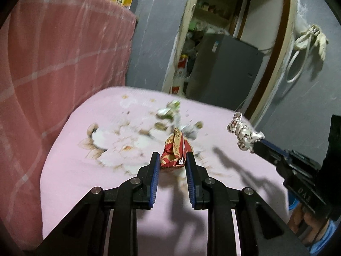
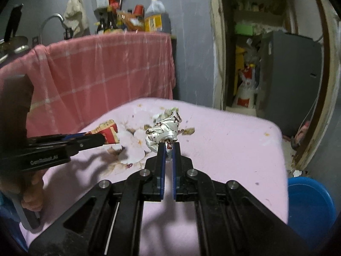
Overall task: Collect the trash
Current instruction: 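Carry the wrapper and foil over the blue basin and open both tools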
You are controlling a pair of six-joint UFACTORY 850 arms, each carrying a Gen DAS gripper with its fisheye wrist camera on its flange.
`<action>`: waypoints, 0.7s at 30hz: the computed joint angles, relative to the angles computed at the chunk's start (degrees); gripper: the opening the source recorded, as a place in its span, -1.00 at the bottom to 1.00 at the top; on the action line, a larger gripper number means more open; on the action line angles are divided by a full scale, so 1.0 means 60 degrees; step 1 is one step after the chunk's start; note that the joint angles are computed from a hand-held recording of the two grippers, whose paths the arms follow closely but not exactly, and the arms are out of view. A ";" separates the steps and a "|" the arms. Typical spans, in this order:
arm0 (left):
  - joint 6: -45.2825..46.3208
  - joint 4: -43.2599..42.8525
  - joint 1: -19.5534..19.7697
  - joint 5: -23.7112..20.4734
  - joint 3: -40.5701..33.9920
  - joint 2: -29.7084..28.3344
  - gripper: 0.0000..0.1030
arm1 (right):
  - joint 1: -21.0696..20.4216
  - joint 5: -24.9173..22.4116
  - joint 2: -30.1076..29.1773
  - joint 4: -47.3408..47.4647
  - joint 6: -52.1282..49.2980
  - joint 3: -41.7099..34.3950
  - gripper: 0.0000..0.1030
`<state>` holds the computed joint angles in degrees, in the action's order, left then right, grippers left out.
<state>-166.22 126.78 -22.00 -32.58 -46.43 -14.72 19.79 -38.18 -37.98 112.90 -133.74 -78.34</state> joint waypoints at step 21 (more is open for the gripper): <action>-0.0101 0.1817 -0.1516 -0.2853 -0.1699 -0.0500 -0.61 | -0.1487 -0.3703 0.1791 0.6410 -0.3558 0.2697 -0.89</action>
<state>-166.83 137.69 -31.09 -49.70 -56.62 -17.72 10.87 -60.40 -27.23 151.36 -155.08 -62.16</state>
